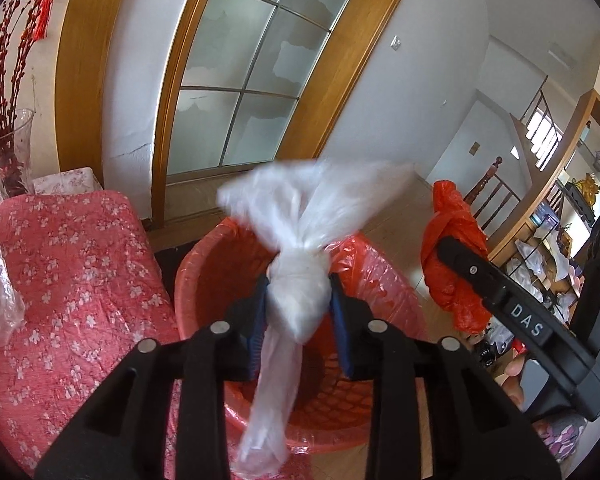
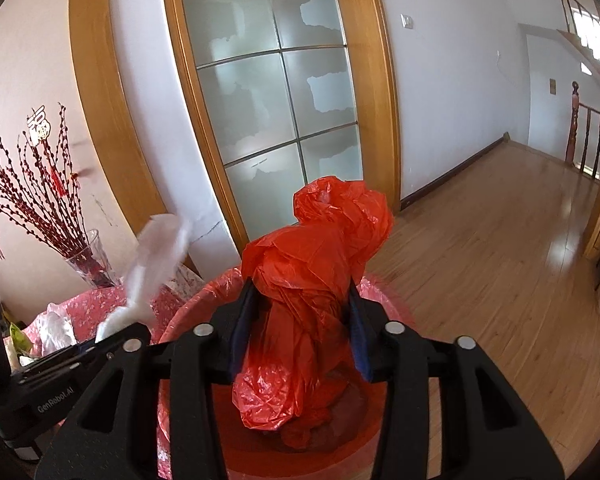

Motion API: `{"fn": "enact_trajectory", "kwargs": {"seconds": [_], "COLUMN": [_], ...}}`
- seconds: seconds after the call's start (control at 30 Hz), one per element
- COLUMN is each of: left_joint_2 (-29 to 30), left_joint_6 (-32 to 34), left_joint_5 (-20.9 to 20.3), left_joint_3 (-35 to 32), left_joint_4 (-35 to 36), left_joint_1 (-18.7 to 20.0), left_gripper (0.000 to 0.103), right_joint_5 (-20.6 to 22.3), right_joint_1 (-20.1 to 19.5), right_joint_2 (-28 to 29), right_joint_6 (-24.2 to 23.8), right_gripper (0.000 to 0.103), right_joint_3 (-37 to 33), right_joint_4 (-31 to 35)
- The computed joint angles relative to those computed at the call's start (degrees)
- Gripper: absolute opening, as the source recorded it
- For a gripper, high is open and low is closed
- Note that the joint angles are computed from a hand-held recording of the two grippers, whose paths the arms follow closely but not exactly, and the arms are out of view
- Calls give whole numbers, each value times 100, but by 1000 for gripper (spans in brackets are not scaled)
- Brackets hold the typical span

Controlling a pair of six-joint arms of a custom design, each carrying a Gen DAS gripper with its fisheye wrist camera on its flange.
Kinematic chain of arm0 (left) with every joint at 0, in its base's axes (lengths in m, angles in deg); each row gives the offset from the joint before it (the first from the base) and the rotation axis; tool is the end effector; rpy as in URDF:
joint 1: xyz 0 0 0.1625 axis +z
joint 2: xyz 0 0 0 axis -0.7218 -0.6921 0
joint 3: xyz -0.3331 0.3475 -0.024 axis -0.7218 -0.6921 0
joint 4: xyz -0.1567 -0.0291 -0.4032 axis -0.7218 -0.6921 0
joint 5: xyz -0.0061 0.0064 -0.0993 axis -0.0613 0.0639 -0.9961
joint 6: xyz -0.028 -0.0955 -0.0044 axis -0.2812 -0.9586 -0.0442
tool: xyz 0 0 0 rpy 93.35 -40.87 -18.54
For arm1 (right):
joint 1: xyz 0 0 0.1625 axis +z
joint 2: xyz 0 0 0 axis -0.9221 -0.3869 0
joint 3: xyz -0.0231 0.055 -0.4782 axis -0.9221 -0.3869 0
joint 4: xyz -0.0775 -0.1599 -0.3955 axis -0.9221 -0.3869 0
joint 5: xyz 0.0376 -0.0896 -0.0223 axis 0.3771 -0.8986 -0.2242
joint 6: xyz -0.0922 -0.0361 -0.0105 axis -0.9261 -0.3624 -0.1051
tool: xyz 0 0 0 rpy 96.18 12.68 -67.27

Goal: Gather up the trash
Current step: 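Carry both held bags over the wastebasket and open both grippers, then grasp the clear plastic bag with the right gripper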

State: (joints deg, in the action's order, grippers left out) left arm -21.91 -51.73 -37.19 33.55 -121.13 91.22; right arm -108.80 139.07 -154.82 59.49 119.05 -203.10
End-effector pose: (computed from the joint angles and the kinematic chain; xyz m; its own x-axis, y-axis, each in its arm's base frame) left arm -0.2946 -0.5378 -0.1347 -0.8329 0.4620 -0.3046 0.5534 0.6992 -0.4526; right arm -0.0214 -0.4233 0.2955 -0.7943 0.2839 0.5371 -0.3502 0.5085 -0.7866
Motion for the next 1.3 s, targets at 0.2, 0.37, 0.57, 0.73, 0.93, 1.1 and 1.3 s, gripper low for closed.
{"fn": "enact_trajectory", "kwargs": {"seconds": [0.2, 0.37, 0.57, 0.73, 0.93, 1.1, 1.3], "left_joint_2": [-14, -93, -232, -398, -600, -780, -961], "left_joint_6": [-120, -115, -70, -14, 132, 148, 344], "left_joint_5": [126, 507, 1134, 1600, 2306, 2830, 3760], "left_joint_3": [92, 386, 859, 1271, 1902, 2399, 2990], "left_joint_4": [-60, -413, -949, -1436, -2299, -2952, -3918], "left_joint_1": [46, 84, 68, 29, -86, -111, -148], "left_gripper": [41, 46, 49, 50, 52, 52, 55], "right_joint_5": [40, -107, -204, -275, -363, -381, -418], "right_joint_1": [-101, -25, 150, 377, 731, 1044, 1485], "right_joint_2": [-23, 17, 181, 385, 752, 1102, 1672], "right_joint_6": [63, 17, -178, -253, -423, -510, -582], "right_gripper": [55, 55, 55, 55, 55, 55, 55], "right_joint_3": [103, 127, 155, 144, 132, 76, -144], "right_joint_4": [-52, -218, -373, -386, -414, -303, -53]}}
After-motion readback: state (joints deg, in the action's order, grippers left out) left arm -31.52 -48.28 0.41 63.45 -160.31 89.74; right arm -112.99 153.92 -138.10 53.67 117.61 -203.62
